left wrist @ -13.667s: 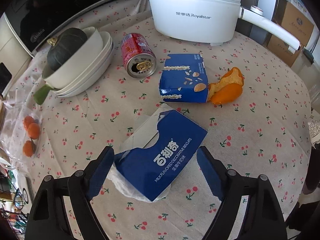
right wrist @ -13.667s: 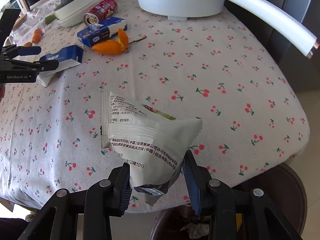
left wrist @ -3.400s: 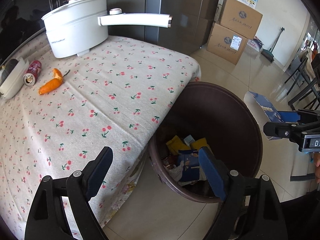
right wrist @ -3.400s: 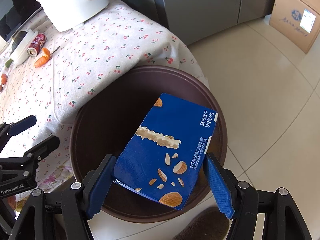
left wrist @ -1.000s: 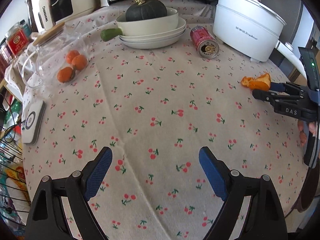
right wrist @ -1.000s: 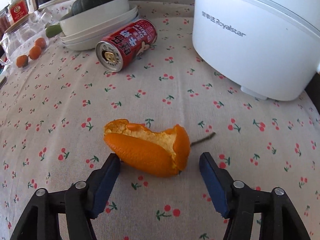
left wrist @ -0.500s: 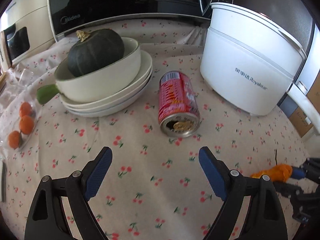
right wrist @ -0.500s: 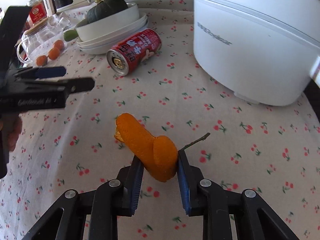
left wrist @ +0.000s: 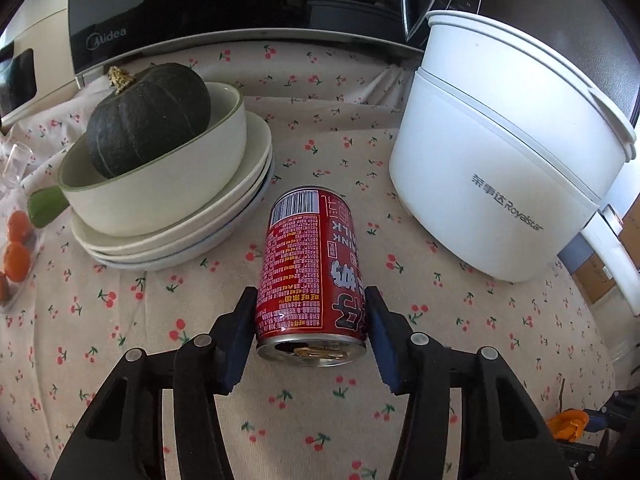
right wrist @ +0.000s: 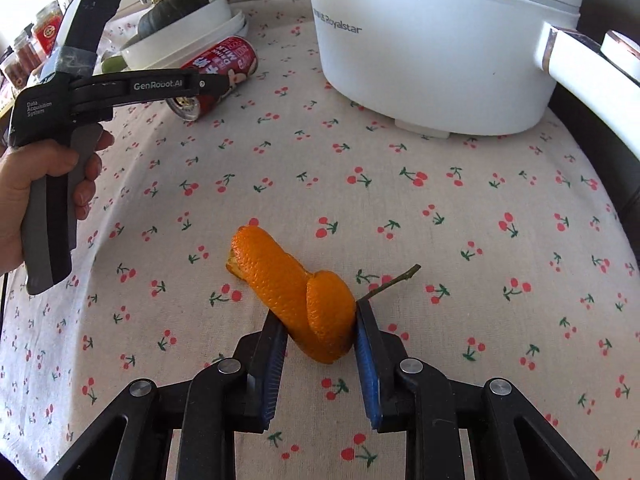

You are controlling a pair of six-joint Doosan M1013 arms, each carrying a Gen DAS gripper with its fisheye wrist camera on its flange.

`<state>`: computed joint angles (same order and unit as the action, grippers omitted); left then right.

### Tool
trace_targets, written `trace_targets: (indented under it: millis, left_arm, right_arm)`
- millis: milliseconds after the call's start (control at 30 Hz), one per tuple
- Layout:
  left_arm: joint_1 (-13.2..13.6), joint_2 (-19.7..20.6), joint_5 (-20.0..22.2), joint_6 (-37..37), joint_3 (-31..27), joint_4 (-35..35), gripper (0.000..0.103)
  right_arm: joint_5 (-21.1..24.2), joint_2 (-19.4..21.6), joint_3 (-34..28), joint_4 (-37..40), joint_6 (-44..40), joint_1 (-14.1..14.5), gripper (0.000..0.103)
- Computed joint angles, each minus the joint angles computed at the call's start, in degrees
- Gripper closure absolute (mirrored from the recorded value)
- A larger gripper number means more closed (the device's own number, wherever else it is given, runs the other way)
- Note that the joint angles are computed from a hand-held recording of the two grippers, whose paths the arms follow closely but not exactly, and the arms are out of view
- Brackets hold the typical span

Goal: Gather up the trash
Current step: 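Grasp the orange peel with the right gripper while the left grasps the red can, then carry the orange peel and red can over the brown bin with both grippers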

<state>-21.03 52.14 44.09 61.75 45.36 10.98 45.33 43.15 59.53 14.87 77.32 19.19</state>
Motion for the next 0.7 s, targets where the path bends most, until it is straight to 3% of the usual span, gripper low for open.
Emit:
trace_targets:
  millis: [367, 700]
  left_arm:
    - [-1.1, -14.8, -5.0, 1.2, 21.5, -4.0, 0.048]
    - [-2.9, -25.7, -9.9, 0.8, 36.6, -7.8, 0.048]
  right_arm:
    - [3.0, -6.5, 5.9, -7.4, 8.2, 2.6, 0.074]
    - [-0.8, -14.4, 15.3, -10.0, 16.5, 4.6, 0.074]
